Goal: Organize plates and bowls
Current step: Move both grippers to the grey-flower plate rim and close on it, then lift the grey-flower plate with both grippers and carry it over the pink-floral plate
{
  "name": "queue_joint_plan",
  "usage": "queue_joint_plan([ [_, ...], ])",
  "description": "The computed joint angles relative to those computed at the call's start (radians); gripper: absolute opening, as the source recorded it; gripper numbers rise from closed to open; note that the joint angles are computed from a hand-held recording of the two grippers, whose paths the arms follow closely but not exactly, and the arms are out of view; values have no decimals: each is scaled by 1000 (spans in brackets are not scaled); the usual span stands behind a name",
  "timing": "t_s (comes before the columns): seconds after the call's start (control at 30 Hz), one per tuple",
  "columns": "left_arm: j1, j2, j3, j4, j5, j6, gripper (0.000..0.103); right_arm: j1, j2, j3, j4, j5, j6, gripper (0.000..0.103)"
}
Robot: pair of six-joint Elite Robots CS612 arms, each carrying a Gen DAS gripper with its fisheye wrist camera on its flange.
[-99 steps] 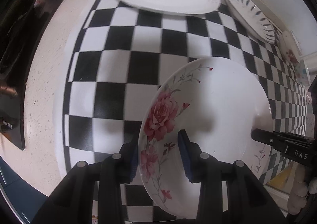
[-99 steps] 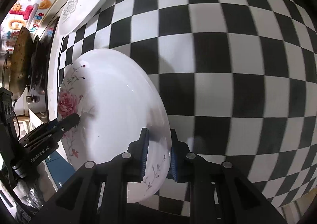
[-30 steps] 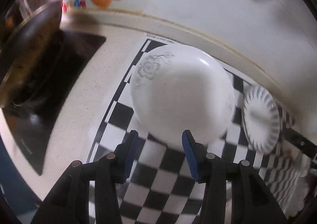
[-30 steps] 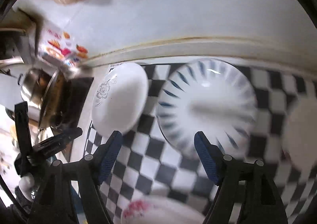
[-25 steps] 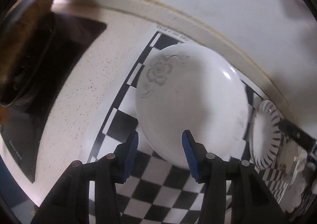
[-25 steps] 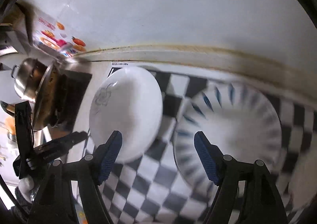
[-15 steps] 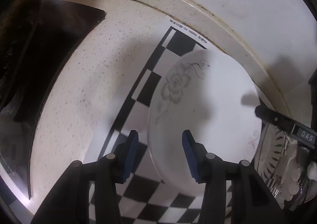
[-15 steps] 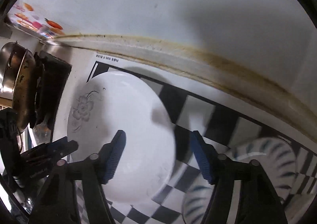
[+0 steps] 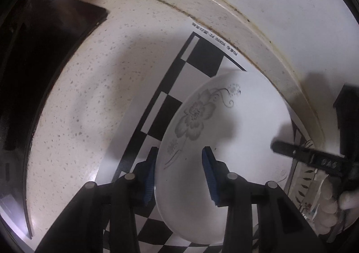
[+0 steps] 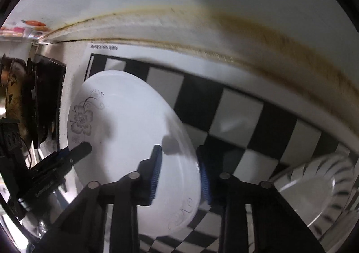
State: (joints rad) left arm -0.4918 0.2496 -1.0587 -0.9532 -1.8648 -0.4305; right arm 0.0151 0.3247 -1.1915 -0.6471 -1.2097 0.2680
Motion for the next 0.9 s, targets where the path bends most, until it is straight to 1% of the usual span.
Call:
queue_joint_plan([
  [0.03,1,-3,4,0,-5,1,35,-1,4,-11,14,10,6,25],
  [0.1,-3,-1,-7,15,15,15,35,-1,9,-24,33,24,11,25],
  [0.13,3,-5,-1,13,21,30,35,0,9,-28,40,23,6,25],
  [0.17,3,-3,-7,19,25,35,35,3,10,-34,48,20,3,25],
  [0.3,0,-2,-36,55,14,43,35,6,16,-64,68,28,17,24],
  [0.4,-1,-2,-56,77,21,64,35,3,26,-104,82,51,39,23],
  [0.5,-6,0,-88,107,25,77,35,2,28,-142,103,54,48,23],
  [0.77,-25,-1,-155,177,13,109,35,-2,35,-267,199,48,68,21],
  [0.9,-37,1,-198,201,2,121,35,-14,45,-357,245,49,102,21],
])
